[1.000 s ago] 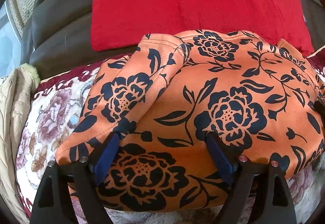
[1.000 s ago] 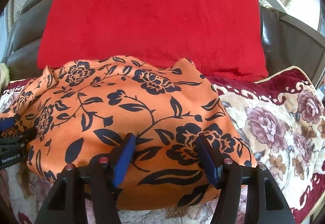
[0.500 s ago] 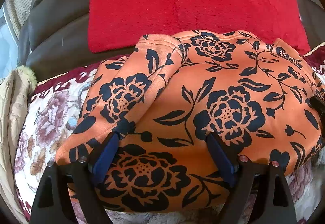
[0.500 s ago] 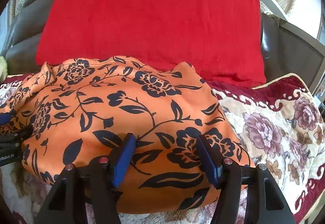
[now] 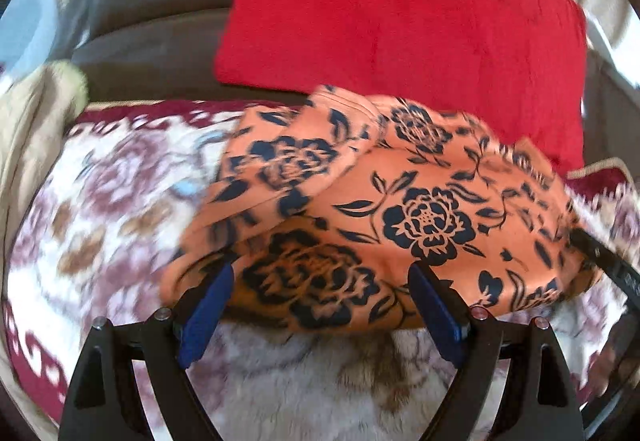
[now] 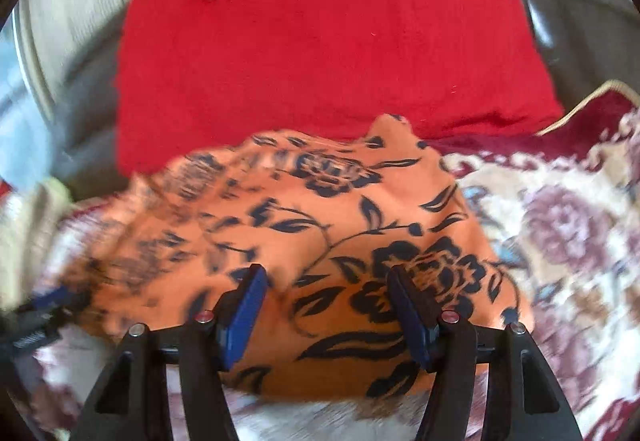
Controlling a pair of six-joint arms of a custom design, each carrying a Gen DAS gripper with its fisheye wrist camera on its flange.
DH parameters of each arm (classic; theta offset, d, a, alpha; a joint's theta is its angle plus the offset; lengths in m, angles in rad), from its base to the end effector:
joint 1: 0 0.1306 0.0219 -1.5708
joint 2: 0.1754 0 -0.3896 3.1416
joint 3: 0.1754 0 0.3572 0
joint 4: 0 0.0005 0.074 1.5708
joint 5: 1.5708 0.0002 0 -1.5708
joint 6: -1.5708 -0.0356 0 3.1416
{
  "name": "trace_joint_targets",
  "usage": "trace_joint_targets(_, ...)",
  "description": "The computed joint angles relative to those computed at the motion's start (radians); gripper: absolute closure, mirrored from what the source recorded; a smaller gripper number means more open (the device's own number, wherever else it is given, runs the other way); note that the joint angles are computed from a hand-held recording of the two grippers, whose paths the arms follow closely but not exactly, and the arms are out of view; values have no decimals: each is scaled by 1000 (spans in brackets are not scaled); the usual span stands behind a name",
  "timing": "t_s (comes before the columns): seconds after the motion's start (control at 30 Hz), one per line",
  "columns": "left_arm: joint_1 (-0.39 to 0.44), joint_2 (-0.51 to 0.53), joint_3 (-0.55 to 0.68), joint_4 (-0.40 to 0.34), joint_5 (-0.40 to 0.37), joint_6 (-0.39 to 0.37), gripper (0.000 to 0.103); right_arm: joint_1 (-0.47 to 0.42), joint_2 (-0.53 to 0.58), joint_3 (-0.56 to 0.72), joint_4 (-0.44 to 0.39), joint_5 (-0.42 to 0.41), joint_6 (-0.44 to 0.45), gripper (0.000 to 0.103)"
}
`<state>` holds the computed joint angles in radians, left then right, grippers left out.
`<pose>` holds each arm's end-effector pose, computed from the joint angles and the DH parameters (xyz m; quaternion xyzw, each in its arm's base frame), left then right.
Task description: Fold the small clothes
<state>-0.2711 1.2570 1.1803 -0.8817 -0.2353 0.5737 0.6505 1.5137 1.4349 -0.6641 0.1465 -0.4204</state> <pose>0.3745 -0.0960 0.4001 -0.1777 0.9307 -0.0206 0.3189 0.4047 0.3008 0.4153 -0.0756 0.9104 0.1470 0.3792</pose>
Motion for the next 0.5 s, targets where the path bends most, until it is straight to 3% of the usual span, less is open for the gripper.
trace_joint_targets(0.13, 15, -82, -61, -5, 10, 94, 14, -51, -69, -85, 114, -266, -108, 31)
trace_joint_targets(0.33, 93, -158, -159, 52, 164, 211, 14, -109, -85, -179, 253, -590, -337, 27)
trace_joint_targets(0.43, 123, -161, -191, 121, 243, 235, 22, -114, -92, -221, 298, -636, -420, 27)
trace_joint_targets(0.5, 156, -160, -218, 177, 324, 267, 41, -123, -102, -248, 321, -648, -471, 27)
